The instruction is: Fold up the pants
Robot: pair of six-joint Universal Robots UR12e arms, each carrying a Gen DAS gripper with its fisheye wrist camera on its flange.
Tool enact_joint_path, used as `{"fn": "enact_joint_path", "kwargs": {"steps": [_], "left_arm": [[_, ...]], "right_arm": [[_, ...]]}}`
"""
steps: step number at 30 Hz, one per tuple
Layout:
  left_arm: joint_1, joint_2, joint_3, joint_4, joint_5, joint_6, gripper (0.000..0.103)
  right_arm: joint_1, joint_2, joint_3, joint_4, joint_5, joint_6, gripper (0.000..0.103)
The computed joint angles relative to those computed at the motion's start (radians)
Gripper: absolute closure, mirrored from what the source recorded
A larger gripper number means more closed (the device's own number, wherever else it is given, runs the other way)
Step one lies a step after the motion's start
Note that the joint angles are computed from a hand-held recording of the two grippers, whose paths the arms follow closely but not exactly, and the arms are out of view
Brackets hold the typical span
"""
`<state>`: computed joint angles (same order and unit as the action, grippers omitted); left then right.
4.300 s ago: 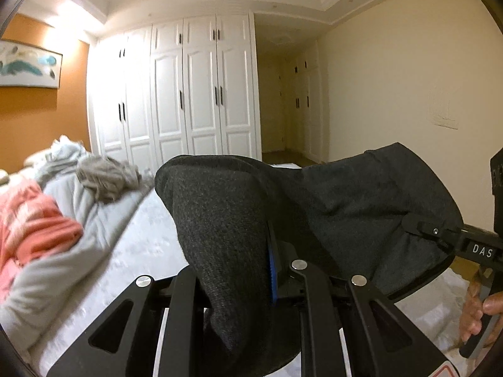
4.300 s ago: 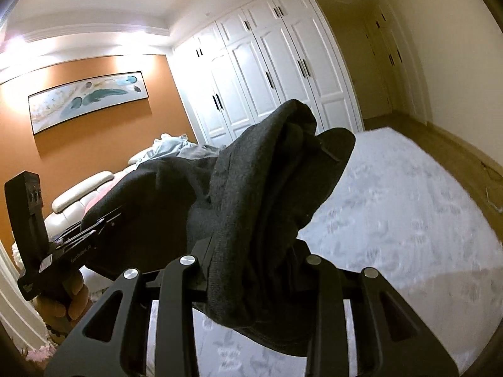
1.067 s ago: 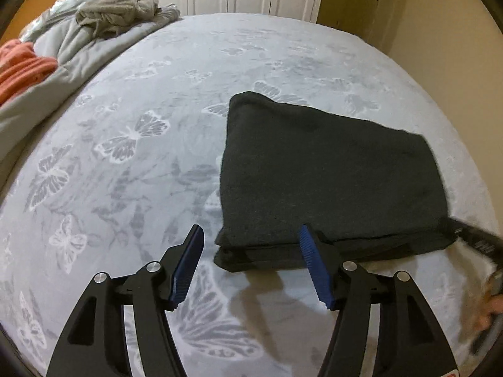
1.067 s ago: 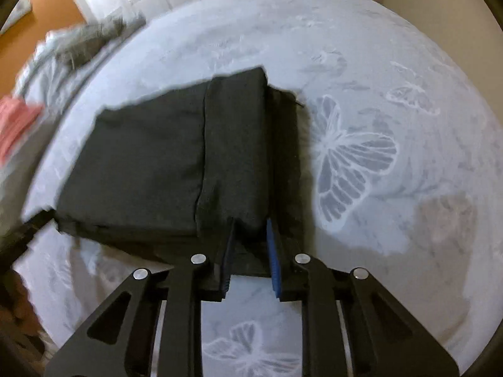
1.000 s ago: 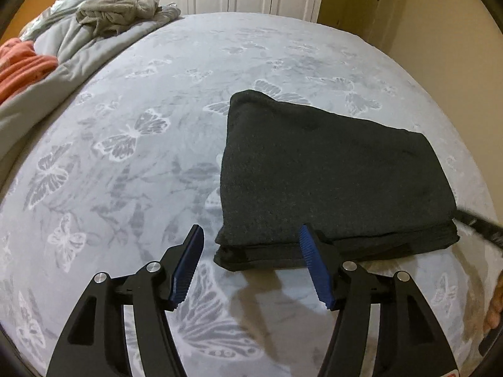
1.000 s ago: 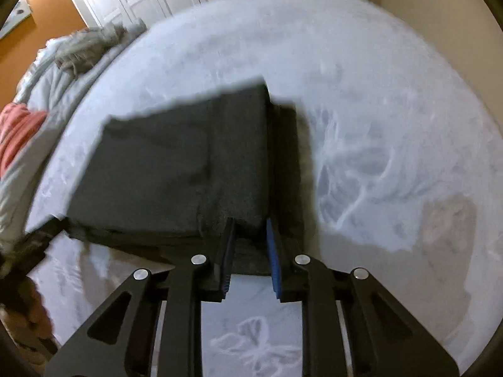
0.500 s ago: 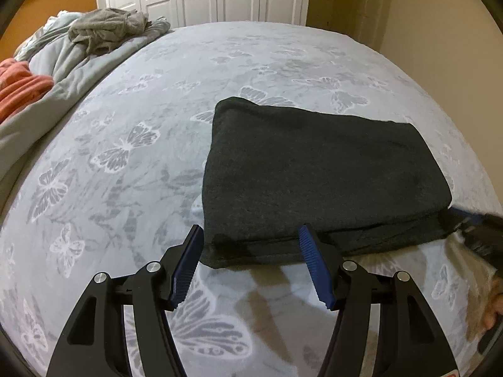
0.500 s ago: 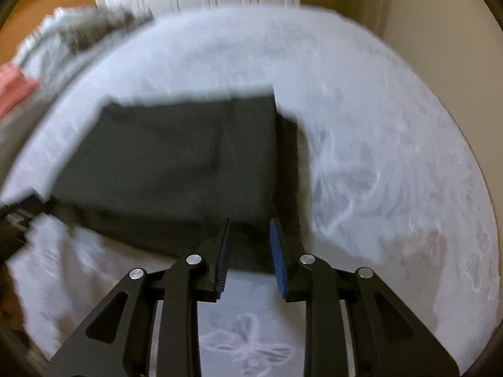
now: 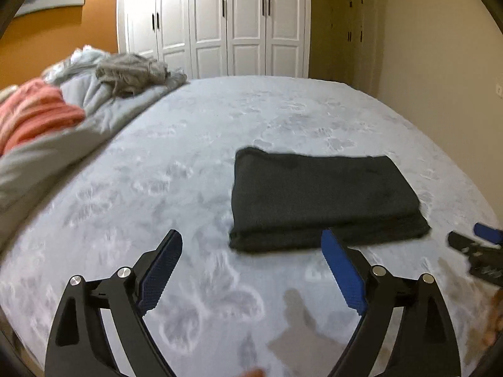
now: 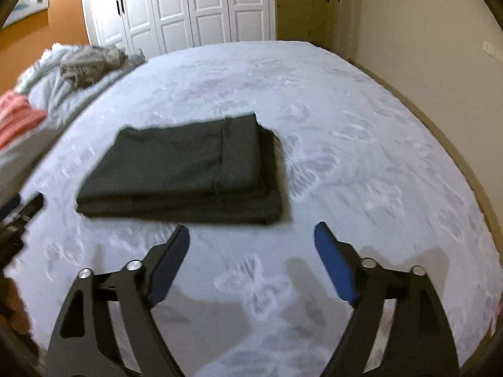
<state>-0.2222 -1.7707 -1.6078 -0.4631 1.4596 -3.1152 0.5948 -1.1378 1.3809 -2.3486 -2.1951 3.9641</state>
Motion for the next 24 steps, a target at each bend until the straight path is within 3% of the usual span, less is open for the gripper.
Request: {"fn": "enact_joint_path", "kwargs": {"steps": [4, 6, 10, 24], "left_arm": [[0.009, 0.028, -0.05, -0.013, -0.008, -0.045, 0.016], [0.008, 0.027, -0.07, 0.026, 0.008, -0.061, 0.016], [-0.006, 0.013, -0.087, 0.067, 0.079, -0.043, 0.016], [-0.024, -0.013, -0.11, 0.083, 0.086, 0.008, 0.016]], "right_arm": [[0.017, 0.006, 0.021, -0.056, -0.034, -0.019, 0.022], [0.024, 0.005, 0.037, -0.1, -0.062, -0.025, 0.018], [0.023, 0.009, 0.049, -0.091, -0.073, 0.002, 0.017], [0.029, 0.034, 0.084, -0.143, -0.067, -0.018, 0.017]]}}
